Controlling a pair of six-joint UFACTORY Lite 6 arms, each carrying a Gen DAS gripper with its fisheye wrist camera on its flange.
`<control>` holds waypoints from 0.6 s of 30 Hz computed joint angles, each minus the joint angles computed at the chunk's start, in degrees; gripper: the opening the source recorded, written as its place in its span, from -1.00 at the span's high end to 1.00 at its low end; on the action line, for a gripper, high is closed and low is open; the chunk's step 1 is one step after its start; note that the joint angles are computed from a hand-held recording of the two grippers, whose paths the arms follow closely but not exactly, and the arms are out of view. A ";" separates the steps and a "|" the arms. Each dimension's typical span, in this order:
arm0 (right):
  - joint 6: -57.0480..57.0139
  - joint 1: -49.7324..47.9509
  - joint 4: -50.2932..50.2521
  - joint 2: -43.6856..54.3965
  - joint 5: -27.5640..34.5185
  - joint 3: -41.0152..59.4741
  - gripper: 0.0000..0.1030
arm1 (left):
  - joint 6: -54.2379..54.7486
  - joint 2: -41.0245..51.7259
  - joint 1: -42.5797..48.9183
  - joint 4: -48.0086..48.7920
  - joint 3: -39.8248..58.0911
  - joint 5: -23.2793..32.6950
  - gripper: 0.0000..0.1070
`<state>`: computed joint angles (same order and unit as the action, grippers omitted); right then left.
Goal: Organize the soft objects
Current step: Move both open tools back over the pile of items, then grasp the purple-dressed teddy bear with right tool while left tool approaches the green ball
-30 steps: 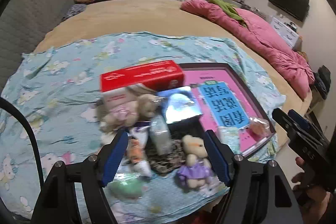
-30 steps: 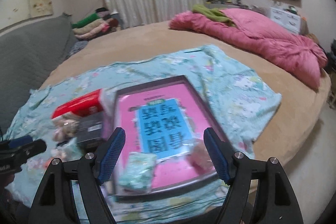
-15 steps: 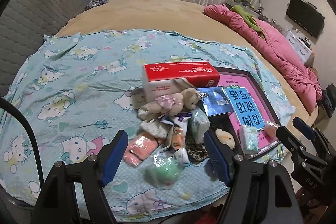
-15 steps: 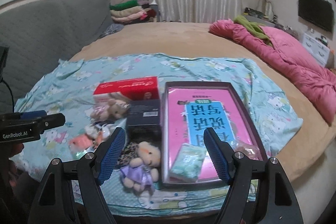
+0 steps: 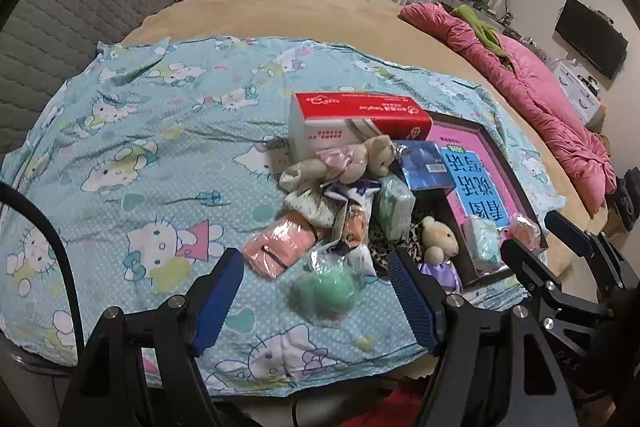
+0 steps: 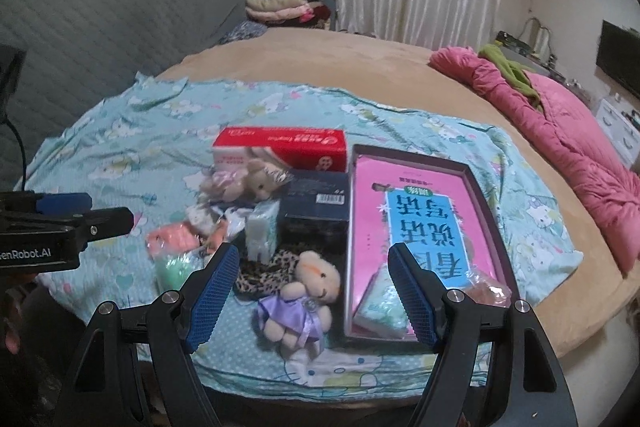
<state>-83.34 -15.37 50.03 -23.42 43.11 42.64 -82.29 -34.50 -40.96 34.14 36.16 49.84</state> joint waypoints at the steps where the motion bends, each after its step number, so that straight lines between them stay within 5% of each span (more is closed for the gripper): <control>1: -0.33 0.45 -0.08 -0.23 -0.61 -0.63 -0.52 | 0.01 0.08 0.01 -0.26 -0.34 -0.19 -0.39; 18: -2.51 4.37 -2.58 1.53 -7.00 -6.15 -0.52 | 3.15 3.66 3.99 -5.00 -5.44 -7.97 -0.39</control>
<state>-85.85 -11.00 47.44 -21.89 36.10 36.49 -79.15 -30.84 -36.97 29.14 30.72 41.87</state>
